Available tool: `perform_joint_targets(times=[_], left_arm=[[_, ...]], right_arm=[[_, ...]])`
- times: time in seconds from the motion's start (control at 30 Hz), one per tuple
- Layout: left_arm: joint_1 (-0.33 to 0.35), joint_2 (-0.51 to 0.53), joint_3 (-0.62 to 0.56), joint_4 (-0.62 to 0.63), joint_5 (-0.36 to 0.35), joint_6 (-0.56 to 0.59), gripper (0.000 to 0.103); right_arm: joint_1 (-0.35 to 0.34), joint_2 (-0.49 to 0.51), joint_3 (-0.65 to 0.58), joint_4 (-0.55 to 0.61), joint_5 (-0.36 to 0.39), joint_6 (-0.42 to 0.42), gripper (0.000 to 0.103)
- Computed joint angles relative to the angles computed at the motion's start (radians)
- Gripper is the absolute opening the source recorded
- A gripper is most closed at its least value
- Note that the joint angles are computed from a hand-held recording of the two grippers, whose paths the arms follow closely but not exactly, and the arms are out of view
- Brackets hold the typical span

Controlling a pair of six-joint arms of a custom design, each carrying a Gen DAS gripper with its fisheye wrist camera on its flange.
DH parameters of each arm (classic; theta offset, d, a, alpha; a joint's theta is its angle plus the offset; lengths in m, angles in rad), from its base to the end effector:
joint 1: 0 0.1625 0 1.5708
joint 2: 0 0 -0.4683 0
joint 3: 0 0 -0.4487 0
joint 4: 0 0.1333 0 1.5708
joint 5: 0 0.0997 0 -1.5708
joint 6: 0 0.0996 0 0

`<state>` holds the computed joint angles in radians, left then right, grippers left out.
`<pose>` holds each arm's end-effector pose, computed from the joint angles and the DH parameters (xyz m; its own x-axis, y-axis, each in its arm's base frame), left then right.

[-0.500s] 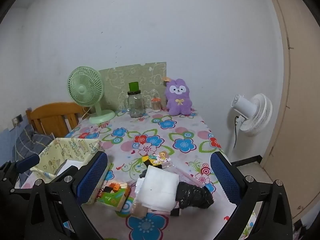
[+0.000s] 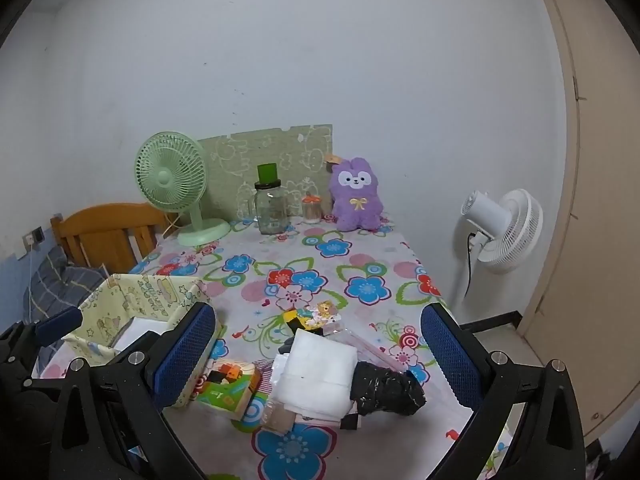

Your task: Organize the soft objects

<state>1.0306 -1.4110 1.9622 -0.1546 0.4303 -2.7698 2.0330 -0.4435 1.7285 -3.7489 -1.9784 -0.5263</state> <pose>-0.0429 -0.5067 0.2818 -0.6628 -0.3496 -0.6622 0.4717 0.4919 -0.7318 0.3886 -0.5697 -0.0467 -0.6892 -0.3969 0.6062 -0.7237 0.4185 -0.5487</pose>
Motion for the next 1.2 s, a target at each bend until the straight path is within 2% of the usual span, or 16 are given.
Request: perform_joint_targets(times=[0.07, 0.1, 0.67, 1.2], left_arm=[[0.001, 0.001, -0.001, 0.006, 0.004, -0.005, 0.1], [0.0, 0.002, -0.003, 0.013, 0.006, -0.011, 0.099], [0.008, 0.005, 0.002, 0.01, 0.025, -0.015, 0.098], [-0.002, 0.003, 0.003, 0.012, 0.011, -0.013, 0.098]], right_arm=[[-0.002, -0.009, 0.01, -0.002, 0.001, 0.001, 0.103], [-0.017, -0.01, 0.032, -0.038, 0.024, -0.009, 0.103], [-0.025, -0.017, 0.04, -0.035, 0.031, 0.008, 0.103], [-0.023, -0.021, 0.046, -0.036, 0.027, 0.005, 0.103]])
